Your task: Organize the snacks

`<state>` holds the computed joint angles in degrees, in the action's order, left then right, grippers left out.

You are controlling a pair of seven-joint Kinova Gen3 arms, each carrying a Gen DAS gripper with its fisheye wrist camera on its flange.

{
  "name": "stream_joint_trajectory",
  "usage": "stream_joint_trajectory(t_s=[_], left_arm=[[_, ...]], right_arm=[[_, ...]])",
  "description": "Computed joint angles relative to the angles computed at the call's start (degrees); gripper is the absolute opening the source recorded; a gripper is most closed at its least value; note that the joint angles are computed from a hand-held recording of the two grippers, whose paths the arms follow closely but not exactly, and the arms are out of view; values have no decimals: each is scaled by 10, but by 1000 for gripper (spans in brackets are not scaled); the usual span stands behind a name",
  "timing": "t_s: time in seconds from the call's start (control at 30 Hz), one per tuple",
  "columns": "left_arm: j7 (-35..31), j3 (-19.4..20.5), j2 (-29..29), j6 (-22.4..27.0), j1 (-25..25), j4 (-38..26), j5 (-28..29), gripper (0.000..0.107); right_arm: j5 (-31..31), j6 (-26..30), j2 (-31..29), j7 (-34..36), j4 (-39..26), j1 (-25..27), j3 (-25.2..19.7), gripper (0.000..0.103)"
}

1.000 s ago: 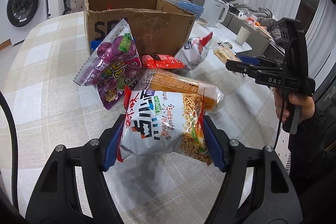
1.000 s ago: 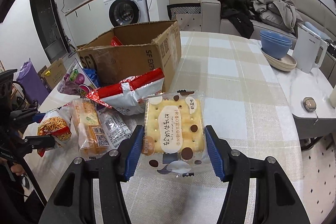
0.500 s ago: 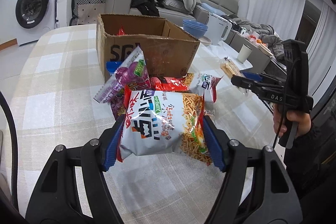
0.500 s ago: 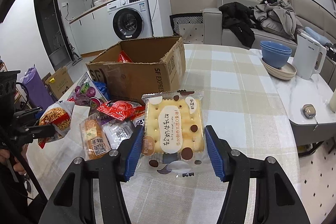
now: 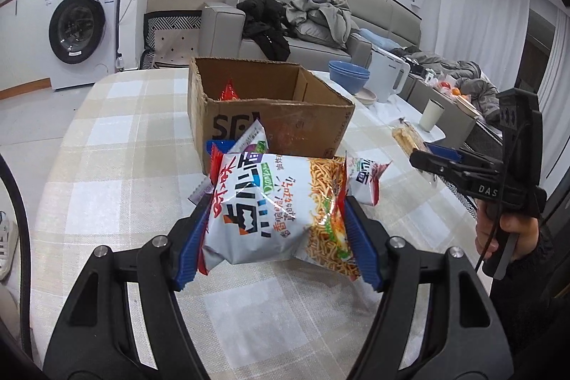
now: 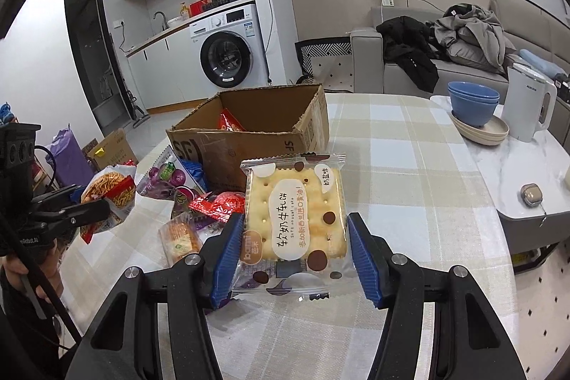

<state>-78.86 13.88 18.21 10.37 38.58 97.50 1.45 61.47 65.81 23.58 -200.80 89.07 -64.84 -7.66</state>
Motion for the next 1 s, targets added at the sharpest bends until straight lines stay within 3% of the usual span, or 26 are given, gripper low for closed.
stream_joint_trajectory(t_s=[0.4,0.8,1.0], left_arm=[[89,-89,-7,1,80,-27,-54,68],[155,-111,10,47,110,-96,-128,68],[178,-109,20,68,113,-129,-151,68]], right_arm=[[39,19,-8,-20,-4,-19,-2,59],[102,15,-27,-62,4,-20,-17,59],[102,8,-26,-35,-12,-8,-19,59]])
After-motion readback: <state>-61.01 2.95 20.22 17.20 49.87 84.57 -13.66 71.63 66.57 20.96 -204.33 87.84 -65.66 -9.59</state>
